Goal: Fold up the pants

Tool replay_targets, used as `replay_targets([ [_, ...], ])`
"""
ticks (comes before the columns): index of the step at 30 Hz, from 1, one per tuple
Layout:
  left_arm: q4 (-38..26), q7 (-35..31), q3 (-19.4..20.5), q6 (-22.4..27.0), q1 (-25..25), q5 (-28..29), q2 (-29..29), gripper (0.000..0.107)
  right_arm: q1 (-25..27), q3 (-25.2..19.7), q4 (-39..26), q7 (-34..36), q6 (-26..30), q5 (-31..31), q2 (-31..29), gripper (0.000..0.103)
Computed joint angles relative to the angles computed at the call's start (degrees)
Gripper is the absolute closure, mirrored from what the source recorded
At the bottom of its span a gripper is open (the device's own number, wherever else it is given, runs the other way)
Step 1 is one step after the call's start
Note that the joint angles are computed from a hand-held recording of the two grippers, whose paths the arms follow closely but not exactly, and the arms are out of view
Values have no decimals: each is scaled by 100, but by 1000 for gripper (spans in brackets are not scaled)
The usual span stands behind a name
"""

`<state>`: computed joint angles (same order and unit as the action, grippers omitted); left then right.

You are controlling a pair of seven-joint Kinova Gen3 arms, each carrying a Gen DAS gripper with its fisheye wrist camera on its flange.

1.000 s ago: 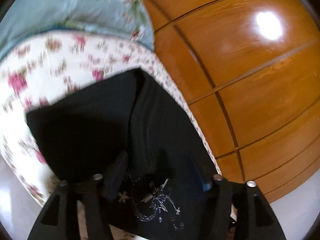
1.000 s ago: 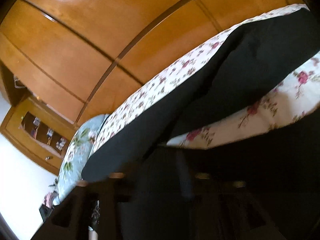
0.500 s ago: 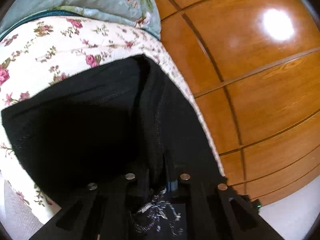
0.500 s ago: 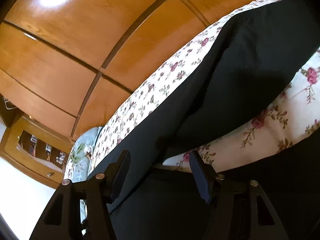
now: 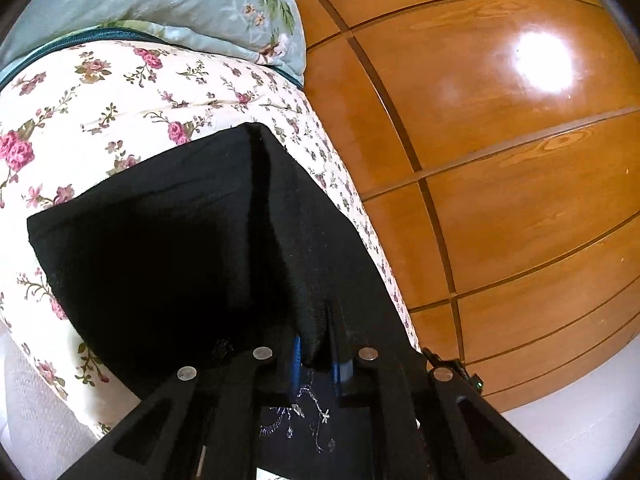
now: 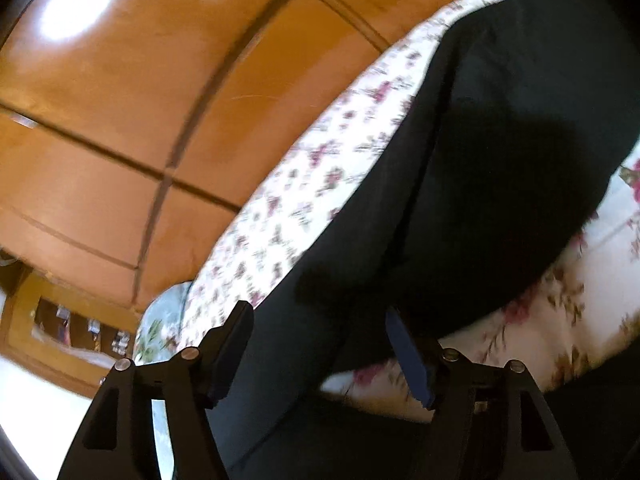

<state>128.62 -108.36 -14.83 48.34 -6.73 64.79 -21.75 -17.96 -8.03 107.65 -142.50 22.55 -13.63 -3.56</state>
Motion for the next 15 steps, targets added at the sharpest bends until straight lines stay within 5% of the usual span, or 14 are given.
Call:
replay_targets([
  [3, -22, -97, -157, 133, -14, 35, -87, 97, -2, -1, -177, 1, 244, 346, 77, 96],
  [10, -90, -449, -728, 364, -168, 372, -279, 98, 292, -1008, 245, -554, -16, 1778, -1159, 96],
  [15, -79, -459, -1065, 732, -565, 79, -256, 98, -70, -1206, 690, -286, 45, 1487, -1852, 96],
])
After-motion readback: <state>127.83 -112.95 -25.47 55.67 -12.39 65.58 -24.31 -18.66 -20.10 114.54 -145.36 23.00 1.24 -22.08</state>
